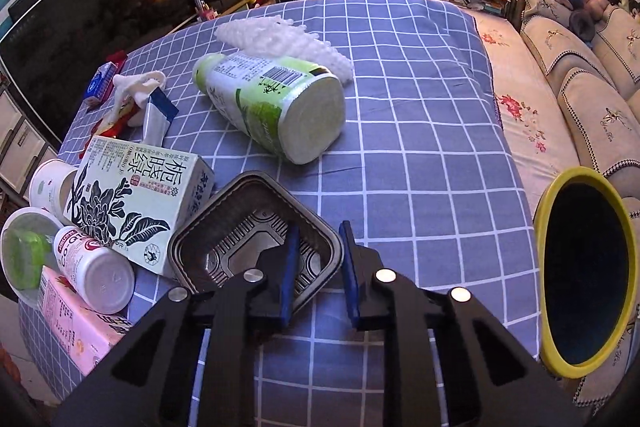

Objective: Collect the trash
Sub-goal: 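Grasp the black plastic food tray with the right gripper, then carry the black tray into the yellow-rimmed bin and open the right gripper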

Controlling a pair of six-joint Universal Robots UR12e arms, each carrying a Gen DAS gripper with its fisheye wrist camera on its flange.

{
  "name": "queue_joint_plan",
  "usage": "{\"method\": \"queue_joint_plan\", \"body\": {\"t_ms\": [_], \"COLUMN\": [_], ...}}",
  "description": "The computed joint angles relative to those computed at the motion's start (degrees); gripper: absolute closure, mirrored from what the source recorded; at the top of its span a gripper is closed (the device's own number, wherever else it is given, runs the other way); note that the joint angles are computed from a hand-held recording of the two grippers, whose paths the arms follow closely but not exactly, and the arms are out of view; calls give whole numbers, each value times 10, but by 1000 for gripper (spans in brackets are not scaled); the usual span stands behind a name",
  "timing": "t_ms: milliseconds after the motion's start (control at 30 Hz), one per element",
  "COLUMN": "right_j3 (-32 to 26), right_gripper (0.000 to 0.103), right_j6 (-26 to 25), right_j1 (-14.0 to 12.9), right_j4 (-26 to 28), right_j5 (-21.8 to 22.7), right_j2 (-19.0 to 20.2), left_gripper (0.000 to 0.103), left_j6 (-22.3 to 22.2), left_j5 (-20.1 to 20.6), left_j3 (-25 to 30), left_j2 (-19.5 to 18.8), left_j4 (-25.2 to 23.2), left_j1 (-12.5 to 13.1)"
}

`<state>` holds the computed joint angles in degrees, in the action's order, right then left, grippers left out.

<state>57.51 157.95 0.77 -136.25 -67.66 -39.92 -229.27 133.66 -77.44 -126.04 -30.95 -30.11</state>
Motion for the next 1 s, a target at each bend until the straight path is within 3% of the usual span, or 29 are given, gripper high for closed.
{"method": "queue_joint_plan", "body": {"t_ms": [333,500,733,1000], "right_j3": [37,59,34,-41], "right_gripper": [91,91,90,90], "right_j6": [31,75,173,207], "right_j1": [-21,-42,-69,-79], "right_j4": [-40,-92,-138,-67], "right_j5": [51,56,-28,-105], "right_j2": [-22,-36,-16,38], "left_gripper": [4,4,4,4], "left_j6": [8,25,37,51], "left_j5": [-2,-3,-15,-29], "left_j3": [6,18,31,57], "left_j2": [-2,-9,-15,-29], "left_j4": [4,9,8,-8], "left_j1": [-3,-6,-8,-8]}}
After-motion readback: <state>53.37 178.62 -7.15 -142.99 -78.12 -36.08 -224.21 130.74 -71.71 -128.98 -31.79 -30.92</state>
